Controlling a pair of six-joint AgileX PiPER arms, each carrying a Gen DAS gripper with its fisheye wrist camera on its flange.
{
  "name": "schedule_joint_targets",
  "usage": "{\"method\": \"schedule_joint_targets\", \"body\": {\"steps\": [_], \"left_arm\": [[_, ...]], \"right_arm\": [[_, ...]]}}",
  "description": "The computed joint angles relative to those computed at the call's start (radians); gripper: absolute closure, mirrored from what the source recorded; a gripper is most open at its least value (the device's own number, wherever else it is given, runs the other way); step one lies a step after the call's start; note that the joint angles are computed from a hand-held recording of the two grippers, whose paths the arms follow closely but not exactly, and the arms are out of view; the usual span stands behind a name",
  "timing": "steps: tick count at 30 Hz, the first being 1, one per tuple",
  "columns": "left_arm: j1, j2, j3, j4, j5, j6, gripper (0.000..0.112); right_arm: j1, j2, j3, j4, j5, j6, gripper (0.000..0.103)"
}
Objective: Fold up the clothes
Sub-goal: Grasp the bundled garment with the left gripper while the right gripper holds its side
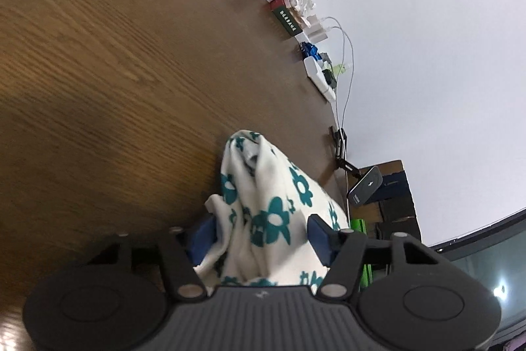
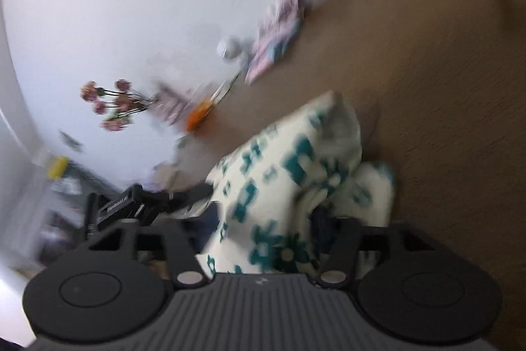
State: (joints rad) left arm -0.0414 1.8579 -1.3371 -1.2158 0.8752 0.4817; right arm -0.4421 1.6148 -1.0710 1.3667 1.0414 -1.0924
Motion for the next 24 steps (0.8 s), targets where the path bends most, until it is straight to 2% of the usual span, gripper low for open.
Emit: {"method": "schedule_joint_targets", "body": {"steps": [1, 3, 6, 7, 9, 10, 11, 13, 15, 16, 17, 19, 24], "left_arm": [[0.004, -0.005, -0.005, 0.021, 0.002, -0.015, 0.047], [-0.017, -0.025, -0.024, 0.106, -0.03, -0.051, 0.043], [-0.08, -0.037, -0.07, 0.252, -0.074, -0.117, 0.035], [-0.099, -0.038, -0.082, 0.289, -0.084, -0.133, 0.031], [-0.122, -0.034, -0.092, 0.306, -0.091, -0.127, 0.029], [-0.125, -0.029, -0.091, 0.29, -0.09, -0.109, 0.029], [-0.121, -0.024, -0.085, 0.256, -0.085, -0.09, 0.029], [-0.111, -0.017, -0.073, 0.199, -0.072, -0.063, 0.03], [-0.098, -0.023, -0.043, 0.148, -0.075, -0.029, 0.036], [-0.088, -0.021, -0.03, 0.114, -0.068, -0.007, 0.051], [-0.075, -0.019, -0.012, 0.068, -0.059, 0.021, 0.059], [-0.052, -0.014, 0.015, -0.004, -0.031, 0.072, 0.061], [-0.035, -0.041, 0.099, -0.143, -0.027, 0.178, 0.072]], "right_arm": [[0.005, -0.048, 0.023, -0.006, -0.052, -0.042, 0.0], [0.025, -0.09, 0.026, -0.063, -0.132, -0.024, 0.0], [0.074, -0.059, -0.031, -0.217, -0.204, 0.162, 0.002], [0.077, -0.027, -0.05, -0.229, -0.19, 0.212, 0.01], [0.059, 0.018, -0.053, -0.154, -0.13, 0.211, 0.028], [0.051, 0.041, -0.051, -0.11, -0.099, 0.203, 0.044], [0.054, 0.064, -0.049, -0.072, -0.082, 0.199, 0.052], [0.065, 0.1, -0.05, -0.019, -0.058, 0.194, 0.063], [0.064, 0.129, -0.055, 0.015, -0.014, 0.192, 0.071], [0.051, 0.149, -0.053, 0.032, 0.024, 0.184, 0.075], [0.041, 0.16, -0.053, 0.042, 0.047, 0.185, 0.076], [0.031, 0.175, -0.052, 0.057, 0.073, 0.189, 0.077], [0.019, 0.167, -0.047, 0.039, 0.075, 0.164, 0.078]]}}
